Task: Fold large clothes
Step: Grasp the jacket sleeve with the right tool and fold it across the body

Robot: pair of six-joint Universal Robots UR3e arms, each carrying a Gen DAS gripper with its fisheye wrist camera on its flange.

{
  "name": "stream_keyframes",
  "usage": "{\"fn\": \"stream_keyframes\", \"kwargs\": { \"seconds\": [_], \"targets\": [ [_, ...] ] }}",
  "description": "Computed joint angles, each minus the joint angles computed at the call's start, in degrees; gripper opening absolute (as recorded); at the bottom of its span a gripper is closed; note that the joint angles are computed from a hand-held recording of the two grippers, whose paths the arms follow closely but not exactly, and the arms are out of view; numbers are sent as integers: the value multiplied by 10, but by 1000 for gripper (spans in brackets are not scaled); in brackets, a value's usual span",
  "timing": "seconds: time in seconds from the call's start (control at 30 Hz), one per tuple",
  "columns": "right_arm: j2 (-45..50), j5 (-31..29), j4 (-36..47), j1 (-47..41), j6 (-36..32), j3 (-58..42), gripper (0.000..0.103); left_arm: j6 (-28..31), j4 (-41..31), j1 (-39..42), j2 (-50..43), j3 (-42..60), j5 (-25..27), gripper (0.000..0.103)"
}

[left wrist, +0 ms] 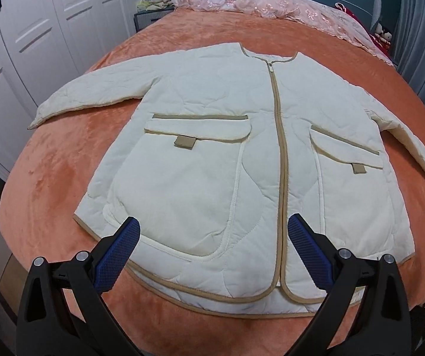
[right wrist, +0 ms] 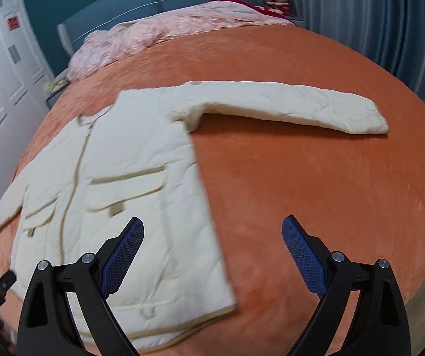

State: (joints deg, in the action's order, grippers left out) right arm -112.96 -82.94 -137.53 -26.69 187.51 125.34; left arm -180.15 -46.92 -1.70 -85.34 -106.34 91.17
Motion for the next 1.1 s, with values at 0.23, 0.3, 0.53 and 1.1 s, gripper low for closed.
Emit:
{"fn": "stream_keyframes", "kwargs": {
  "seconds": [0.23,0.3,0.53,1.1],
  "targets": [
    [200,118,-104,-246,-15,-55,92,-9,10,10,-120,80,35,98],
    [261,133,-131,-283,12,-85,92,-14,7,20,-146,97,34,98],
    [423,146,-192,-329,118,-183,83,-36,24,41,-205,132,27,98],
    [551,92,-73,109,33,-700,9,-35,65,91,-235,154,36,97]
  ]
}}
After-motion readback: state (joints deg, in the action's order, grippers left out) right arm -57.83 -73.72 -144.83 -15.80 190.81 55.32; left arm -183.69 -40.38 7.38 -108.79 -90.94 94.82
